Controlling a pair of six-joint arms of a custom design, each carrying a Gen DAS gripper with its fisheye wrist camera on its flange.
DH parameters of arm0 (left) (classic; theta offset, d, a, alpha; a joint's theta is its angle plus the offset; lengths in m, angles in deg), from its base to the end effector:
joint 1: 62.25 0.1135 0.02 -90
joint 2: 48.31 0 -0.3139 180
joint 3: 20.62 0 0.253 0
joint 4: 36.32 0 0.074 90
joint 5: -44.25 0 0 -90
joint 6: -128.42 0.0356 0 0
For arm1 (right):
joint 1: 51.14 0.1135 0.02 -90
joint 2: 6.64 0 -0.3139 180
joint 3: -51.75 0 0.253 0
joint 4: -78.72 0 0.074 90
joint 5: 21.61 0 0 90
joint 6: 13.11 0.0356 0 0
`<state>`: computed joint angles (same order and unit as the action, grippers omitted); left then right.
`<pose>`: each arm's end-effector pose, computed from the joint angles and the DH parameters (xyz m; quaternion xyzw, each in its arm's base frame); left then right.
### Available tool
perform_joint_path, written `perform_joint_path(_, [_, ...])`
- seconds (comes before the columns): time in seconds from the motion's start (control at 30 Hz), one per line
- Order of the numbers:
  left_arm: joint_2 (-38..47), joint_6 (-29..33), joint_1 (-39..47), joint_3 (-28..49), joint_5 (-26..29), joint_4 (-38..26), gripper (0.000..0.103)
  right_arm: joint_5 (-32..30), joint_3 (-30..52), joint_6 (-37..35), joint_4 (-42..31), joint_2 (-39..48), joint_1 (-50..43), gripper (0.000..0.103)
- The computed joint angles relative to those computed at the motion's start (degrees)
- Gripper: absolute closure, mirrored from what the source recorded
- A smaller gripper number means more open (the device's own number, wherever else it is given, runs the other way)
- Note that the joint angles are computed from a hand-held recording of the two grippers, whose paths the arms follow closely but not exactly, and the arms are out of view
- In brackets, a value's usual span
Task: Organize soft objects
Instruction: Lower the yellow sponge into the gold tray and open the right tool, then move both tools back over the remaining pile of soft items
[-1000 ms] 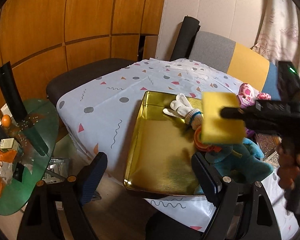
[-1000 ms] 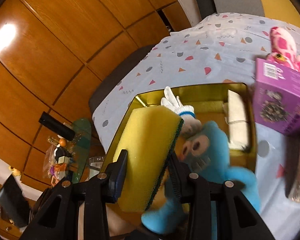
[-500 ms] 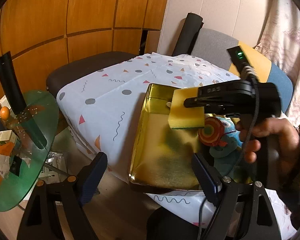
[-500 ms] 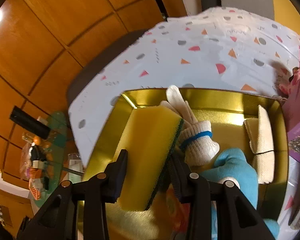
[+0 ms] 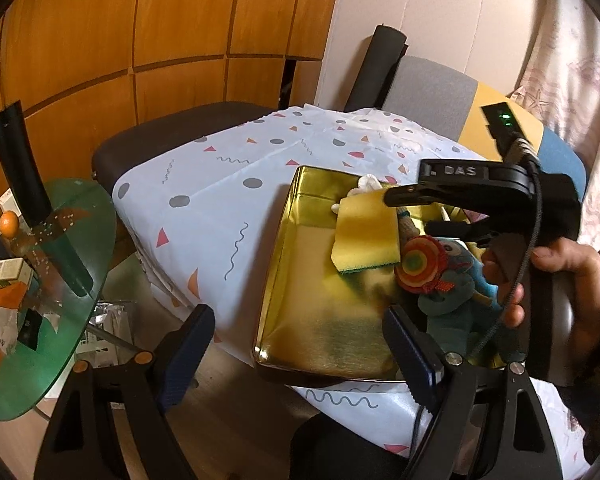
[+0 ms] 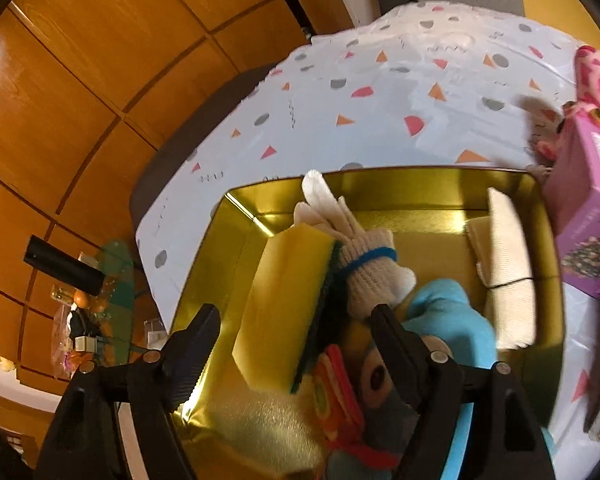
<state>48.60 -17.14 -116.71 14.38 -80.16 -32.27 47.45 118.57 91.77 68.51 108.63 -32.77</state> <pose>0.1512 -0.1770 0.1144 -0.0907 0.9171 -0.0536 0.3845 0.3543 0.1311 0.1164 -0.0779 0.9449 0.2436 0.2044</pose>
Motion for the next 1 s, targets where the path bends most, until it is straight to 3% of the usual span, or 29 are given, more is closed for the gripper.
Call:
perform_joint_path(0.5, [-1.8, 0.1, -4.9, 3.0, -2.7, -3.9, 0.015, 7.2, -25.2, -9.3, 8.5, -25.7, -4.9, 0.024])
perform_joint_path(0.7, [-1.1, 1.2, -7.1, 5.7, -3.7, -6.1, 0.015, 5.6, -32.9, -14.3, 7.6, -34.6, -14.3, 0.024])
perform_joint_path(1.0, [1.3, 3.4, -10.2, 10.8, -3.7, -8.8, 0.015, 0.4, -37.8, -28.5, 2.8, -41.8, -33.9, 0.024])
